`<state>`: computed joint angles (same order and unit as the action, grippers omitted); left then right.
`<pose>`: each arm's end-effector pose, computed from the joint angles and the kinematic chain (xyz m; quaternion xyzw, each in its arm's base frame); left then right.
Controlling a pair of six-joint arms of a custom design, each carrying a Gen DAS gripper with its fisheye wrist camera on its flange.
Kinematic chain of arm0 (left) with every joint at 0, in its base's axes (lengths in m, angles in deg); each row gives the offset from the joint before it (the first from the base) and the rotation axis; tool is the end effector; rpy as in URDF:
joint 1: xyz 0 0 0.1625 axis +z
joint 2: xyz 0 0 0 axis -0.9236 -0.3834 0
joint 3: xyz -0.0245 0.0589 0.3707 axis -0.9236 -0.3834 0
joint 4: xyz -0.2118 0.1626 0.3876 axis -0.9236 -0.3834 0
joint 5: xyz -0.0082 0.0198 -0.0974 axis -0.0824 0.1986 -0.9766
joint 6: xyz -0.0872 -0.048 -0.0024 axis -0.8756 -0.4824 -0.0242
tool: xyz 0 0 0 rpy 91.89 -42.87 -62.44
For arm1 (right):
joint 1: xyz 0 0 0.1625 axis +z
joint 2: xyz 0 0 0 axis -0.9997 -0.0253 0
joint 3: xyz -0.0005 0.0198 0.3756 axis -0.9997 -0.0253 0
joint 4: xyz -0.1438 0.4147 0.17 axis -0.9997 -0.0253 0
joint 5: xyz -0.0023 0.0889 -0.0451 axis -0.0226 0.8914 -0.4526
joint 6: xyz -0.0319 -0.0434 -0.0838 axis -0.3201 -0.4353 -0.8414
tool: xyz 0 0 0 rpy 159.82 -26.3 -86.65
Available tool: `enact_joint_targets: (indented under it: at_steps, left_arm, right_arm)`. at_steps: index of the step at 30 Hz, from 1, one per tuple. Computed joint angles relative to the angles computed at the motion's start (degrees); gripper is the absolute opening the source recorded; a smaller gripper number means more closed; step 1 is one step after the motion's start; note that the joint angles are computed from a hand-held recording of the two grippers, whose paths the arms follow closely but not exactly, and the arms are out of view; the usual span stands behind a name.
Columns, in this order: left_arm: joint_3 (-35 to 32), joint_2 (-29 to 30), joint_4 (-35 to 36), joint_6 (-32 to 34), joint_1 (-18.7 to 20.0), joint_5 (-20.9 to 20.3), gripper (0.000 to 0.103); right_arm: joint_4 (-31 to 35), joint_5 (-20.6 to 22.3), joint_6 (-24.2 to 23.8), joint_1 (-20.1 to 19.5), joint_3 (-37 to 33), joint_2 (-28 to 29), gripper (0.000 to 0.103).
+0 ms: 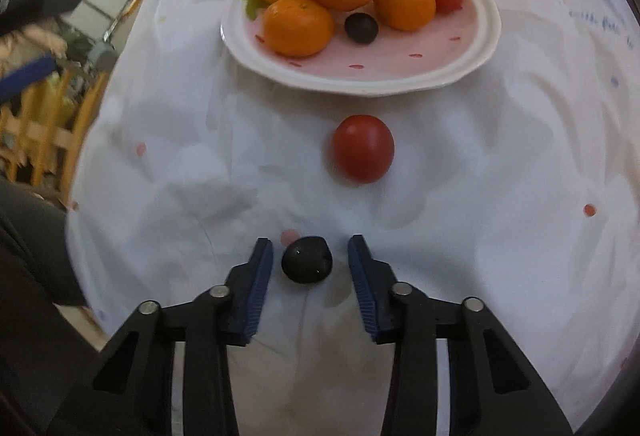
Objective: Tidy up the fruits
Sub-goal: 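Grasp the second dark plum with the right gripper while the left gripper grasps the red tomato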
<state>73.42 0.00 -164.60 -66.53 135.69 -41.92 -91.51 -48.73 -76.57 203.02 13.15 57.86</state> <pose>-0.0431 -0.6458 0.3732 0.0427 0.9282 -0.2064 0.3067 0.3729 -0.6156 -0.0919 0.1221 -0.9581 0.0271 0.2576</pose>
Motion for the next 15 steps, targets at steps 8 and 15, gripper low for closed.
enact_joint_targets:
  at_steps: [8,15]
  left_arm:
    - [0.70,0.09,-0.24,0.66,-0.10,1.92,0.095]
    - [0.86,0.07,0.03,0.66,-0.03,2.14,0.095]
  right_arm:
    - [-0.10,1.60,1.41,-0.15,1.99,-2.89,0.025]
    - [-5.59,2.12,2.81,0.18,8.58,-11.11,0.025]
